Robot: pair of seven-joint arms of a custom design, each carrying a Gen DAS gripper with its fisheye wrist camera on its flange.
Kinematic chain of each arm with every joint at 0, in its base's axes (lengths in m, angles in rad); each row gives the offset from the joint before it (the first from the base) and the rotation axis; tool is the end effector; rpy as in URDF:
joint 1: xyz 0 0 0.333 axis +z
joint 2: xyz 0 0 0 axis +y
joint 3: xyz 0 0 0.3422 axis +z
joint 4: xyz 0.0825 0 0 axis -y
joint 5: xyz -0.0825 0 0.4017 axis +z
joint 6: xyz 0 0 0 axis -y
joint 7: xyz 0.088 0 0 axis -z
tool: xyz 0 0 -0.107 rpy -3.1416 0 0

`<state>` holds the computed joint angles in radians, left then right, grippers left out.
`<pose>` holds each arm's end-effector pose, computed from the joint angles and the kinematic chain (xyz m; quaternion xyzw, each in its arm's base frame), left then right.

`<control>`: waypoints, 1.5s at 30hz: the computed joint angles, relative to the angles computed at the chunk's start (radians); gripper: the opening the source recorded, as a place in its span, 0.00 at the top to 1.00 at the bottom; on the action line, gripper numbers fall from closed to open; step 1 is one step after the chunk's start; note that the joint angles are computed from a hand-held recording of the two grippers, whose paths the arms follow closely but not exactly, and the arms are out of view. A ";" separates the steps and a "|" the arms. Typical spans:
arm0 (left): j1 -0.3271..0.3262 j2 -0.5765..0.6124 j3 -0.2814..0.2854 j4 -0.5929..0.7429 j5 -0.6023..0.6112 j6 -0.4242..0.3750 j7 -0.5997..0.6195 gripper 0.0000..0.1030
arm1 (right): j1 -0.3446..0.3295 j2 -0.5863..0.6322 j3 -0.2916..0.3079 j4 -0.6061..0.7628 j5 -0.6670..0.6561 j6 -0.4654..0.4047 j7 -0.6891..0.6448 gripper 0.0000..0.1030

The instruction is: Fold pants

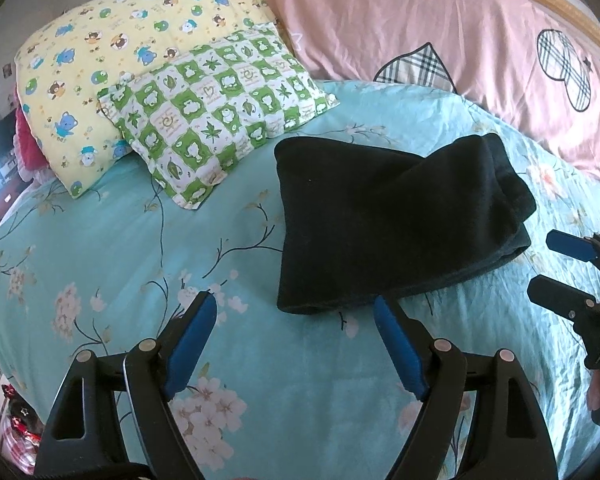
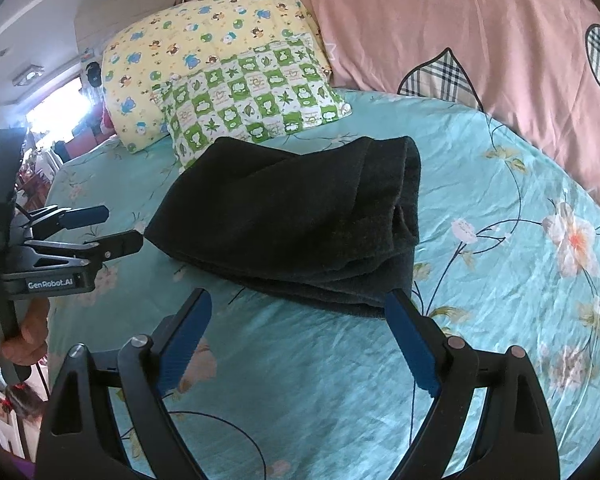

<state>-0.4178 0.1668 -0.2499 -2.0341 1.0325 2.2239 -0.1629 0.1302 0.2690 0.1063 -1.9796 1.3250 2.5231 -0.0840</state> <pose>0.4989 -0.3531 0.3961 -0.7771 0.5026 -0.1688 0.3390 0.6292 0.1384 0.3692 -0.8360 0.3210 -0.0697 0.4395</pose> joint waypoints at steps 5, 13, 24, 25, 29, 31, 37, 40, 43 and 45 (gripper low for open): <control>0.001 -0.001 0.001 -0.002 0.006 0.006 0.002 0.21 | 0.000 0.003 0.000 0.001 0.007 0.006 0.007 0.14; 0.004 0.000 0.003 0.000 0.005 0.016 0.009 0.21 | 0.001 0.006 0.004 0.006 0.017 0.006 0.001 0.14; 0.007 0.006 0.007 0.009 0.010 0.019 0.019 0.21 | 0.003 0.009 0.005 0.014 0.014 0.004 0.006 0.14; 0.008 0.007 0.008 0.010 0.010 0.016 0.019 0.21 | 0.003 0.008 0.006 0.012 0.017 0.008 0.003 0.14; 0.004 0.008 0.007 0.012 0.013 0.011 0.014 0.21 | 0.004 0.011 0.008 0.018 0.022 0.009 0.005 0.13; 0.006 0.009 0.008 0.013 0.013 0.016 0.013 0.21 | 0.005 0.011 0.008 0.019 0.024 0.011 0.009 0.13; 0.007 0.012 0.009 0.015 0.013 0.019 0.018 0.21 | 0.006 0.010 0.008 0.018 0.027 0.014 0.018 0.13; 0.007 0.013 0.010 0.015 0.011 0.021 0.018 0.21 | 0.006 0.011 0.007 0.018 0.025 0.015 0.020 0.13; 0.009 0.012 0.011 0.014 0.008 0.024 0.017 0.21 | 0.006 0.010 0.008 0.018 0.025 0.016 0.022 0.13; 0.010 0.012 0.012 0.013 0.008 0.027 0.016 0.21 | 0.005 0.011 0.008 0.020 0.026 0.014 0.021 0.13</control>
<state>-0.4075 0.1785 -0.2381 -2.0207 1.0406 2.2508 -0.1467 0.1355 0.2798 0.1140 -1.9600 1.3505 2.5375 -0.0627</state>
